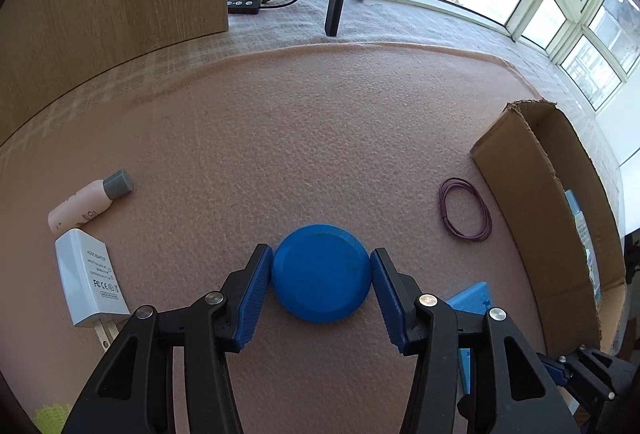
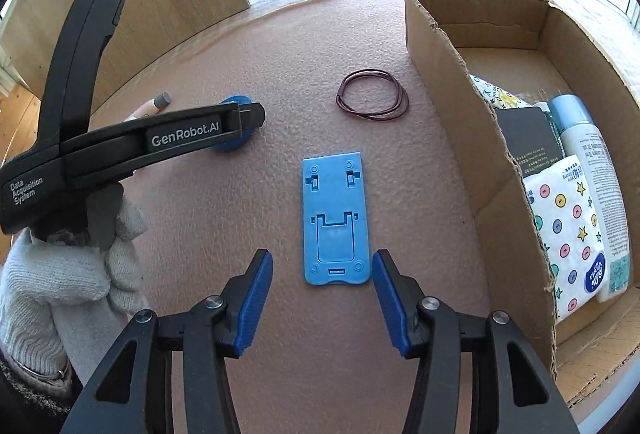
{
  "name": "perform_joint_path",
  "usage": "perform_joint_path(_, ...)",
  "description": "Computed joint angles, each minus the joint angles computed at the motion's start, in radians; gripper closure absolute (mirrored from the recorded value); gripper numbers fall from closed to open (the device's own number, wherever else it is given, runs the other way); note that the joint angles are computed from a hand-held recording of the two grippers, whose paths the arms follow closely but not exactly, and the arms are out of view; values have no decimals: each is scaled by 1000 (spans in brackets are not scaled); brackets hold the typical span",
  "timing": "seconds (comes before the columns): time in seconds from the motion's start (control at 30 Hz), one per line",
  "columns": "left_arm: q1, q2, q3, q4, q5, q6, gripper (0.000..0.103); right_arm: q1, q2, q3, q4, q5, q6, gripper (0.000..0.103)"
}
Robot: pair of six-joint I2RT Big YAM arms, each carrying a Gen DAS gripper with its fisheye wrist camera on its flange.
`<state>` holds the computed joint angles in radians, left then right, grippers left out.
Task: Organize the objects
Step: 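Grasp the blue phone stand with the right tool while the left tool grasps the blue lid, then carry the lid and phone stand into the box and open both tools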
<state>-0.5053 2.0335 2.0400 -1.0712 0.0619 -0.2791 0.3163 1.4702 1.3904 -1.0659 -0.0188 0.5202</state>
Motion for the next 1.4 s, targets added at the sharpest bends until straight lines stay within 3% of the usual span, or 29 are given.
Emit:
perform_joint_path(0.37,8,-134,-208,79,20,-1,49,11,104,110,-68,87,-78,67)
perform_joint_path(0.57,13,-170,-262,101,31,-10,49,25,147,163,-115,141,-154,70)
perform_joint_path(0.87,12,-208,-313,112,39,-17,49,11,157,175,-125,109,-208,70)
perform_joint_path(1.03,15,-231,-345,124,49,-30,49,-2,139,157,-109,67,-194,70)
perform_joint_path(1.4,9,-269,-359,134,62,-30,49,4,61,116,-71,54,-164,70)
